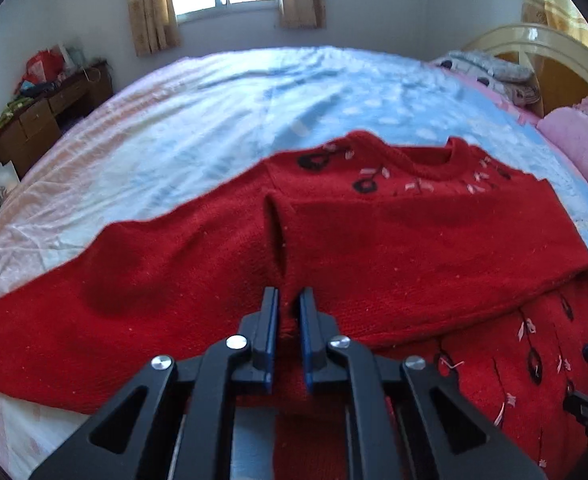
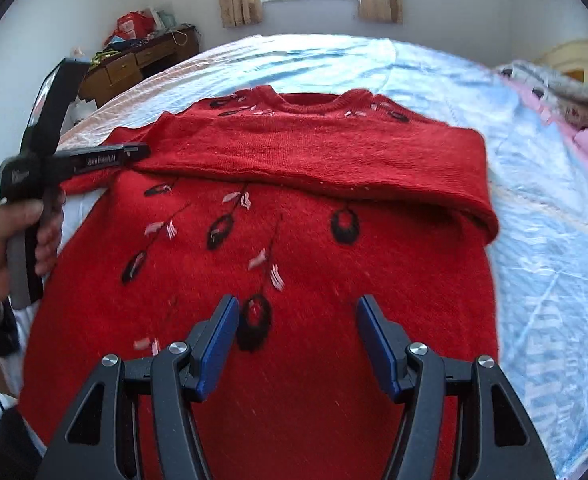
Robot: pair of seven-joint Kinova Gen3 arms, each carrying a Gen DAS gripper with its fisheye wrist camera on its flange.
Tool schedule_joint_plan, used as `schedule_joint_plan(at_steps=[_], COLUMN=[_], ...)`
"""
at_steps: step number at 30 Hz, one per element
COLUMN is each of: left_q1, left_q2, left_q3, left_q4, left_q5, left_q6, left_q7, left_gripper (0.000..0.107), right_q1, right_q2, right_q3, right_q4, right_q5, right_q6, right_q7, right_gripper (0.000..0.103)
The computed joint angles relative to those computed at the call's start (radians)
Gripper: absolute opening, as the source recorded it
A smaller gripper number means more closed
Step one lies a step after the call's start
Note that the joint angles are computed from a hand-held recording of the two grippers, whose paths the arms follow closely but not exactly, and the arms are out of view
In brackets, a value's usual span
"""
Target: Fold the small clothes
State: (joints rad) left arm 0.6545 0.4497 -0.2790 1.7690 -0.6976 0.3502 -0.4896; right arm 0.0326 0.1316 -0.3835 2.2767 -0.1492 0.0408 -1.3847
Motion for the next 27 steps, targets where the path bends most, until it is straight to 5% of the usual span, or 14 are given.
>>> schedule_joint_plan(at_steps=[3, 9, 13, 16, 19, 20, 23, 27], left_q1=[0.057, 0.073, 0.057, 0.056, 0.012, 0.024, 0.145, 0.245], left_q2=[-0.020, -0.036, -0.011, -0.006, -0.037, -0.055, -0.096, -0.126], left_q3=[-0.059, -0.070, -0.043, -0.035, 0.023, 0.010, -0.113, -0.202], left_q4=[0.031, 0.075, 0.052, 0.048, 0.076, 0.100, 0.171, 0.261], left_q5=[-0.045, -0.122, -0.135, -0.149, -0.214, -0.248, -0.366, -0.516], left_q6=[-0.013, -0.024, -0.002, 0.018, 0.042, 0.034, 0.037, 0.128], left_q7=[0.072, 0.165, 0.183, 0.214, 0.283, 0.324, 0.445, 0.595], left_gripper=[0.010, 0.010, 0.014, 0.024, 0.057, 0.066, 0.074, 0.083], right_q1=[-0.028, 0.215, 0.328, 0.296, 0.204, 0.185, 0.101, 0.081], right_q2=[-0.013, -0.002, 0.024, 0.064, 0.146, 0.161, 0.124, 0.062], right_q3=[0.030, -0.192, -0.272, -0.194, -0.059, -0.033, 0.048, 0.017], right_q4=[0.021, 0.004, -0.058, -0.120, -0.231, -0.251, -0.260, -0.232], right_q5=[0.007, 0.126, 0.046, 0.006, 0.032, 0.049, 0.144, 0.196], right_q6=[-0.019, -0.017, -0.022, -0.032, 0.079, 0.104, 0.143, 0.117], right_q7=[-0.003, -0.119, -0.052, -0.030, -0.068, -0.077, -0.163, -0.244], right_gripper=[0.062, 0.062, 0.062, 0.062, 0.062, 0.062, 0.062, 0.062])
